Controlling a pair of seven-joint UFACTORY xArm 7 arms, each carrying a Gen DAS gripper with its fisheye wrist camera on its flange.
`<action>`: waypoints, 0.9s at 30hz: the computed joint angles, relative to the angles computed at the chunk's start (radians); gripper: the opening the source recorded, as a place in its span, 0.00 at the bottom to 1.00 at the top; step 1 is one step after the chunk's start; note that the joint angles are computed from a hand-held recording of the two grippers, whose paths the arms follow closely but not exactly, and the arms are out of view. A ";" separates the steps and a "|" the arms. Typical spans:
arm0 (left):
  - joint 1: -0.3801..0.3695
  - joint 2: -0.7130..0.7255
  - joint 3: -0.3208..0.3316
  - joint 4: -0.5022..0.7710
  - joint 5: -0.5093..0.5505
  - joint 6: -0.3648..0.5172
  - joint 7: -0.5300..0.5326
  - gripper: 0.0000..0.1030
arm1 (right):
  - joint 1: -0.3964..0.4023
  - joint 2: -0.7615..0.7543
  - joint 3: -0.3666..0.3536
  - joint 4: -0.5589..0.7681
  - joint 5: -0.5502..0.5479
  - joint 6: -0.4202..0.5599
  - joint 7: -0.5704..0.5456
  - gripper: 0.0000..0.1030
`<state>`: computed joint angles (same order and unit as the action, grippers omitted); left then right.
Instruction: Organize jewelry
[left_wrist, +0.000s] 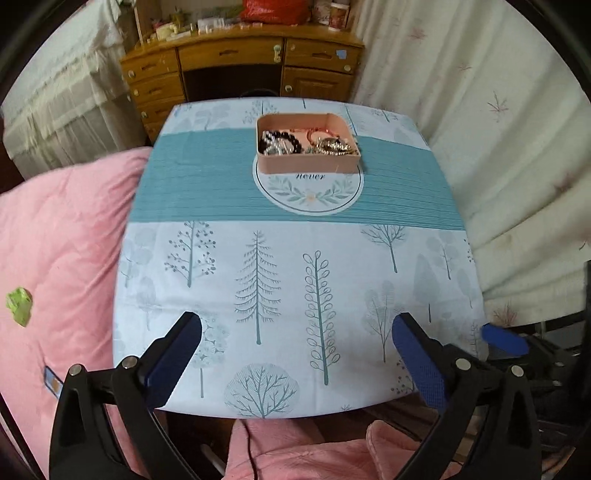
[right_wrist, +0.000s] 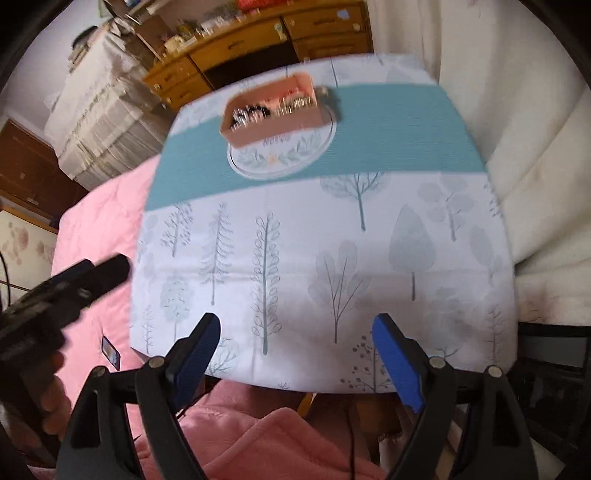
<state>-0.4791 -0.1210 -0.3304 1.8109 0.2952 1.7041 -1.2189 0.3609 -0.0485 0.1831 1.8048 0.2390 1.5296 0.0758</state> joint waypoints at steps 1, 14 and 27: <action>-0.010 0.030 -0.022 0.047 0.031 0.043 -0.018 0.99 | -0.002 -0.017 -0.003 -0.007 0.003 -0.013 -0.006 0.83; -0.162 0.098 -0.027 0.164 0.158 0.198 -0.140 0.99 | -0.012 -0.167 -0.005 -0.146 0.010 -0.167 -0.028 0.98; -0.168 0.088 -0.034 0.154 0.155 0.227 -0.174 0.99 | -0.001 -0.186 -0.001 -0.169 0.004 -0.186 -0.064 1.00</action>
<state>-0.6469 -0.0330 -0.3644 1.9651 0.4501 1.9316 -1.3926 0.3595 -0.2347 0.1822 1.6362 0.2430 1.3437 0.0114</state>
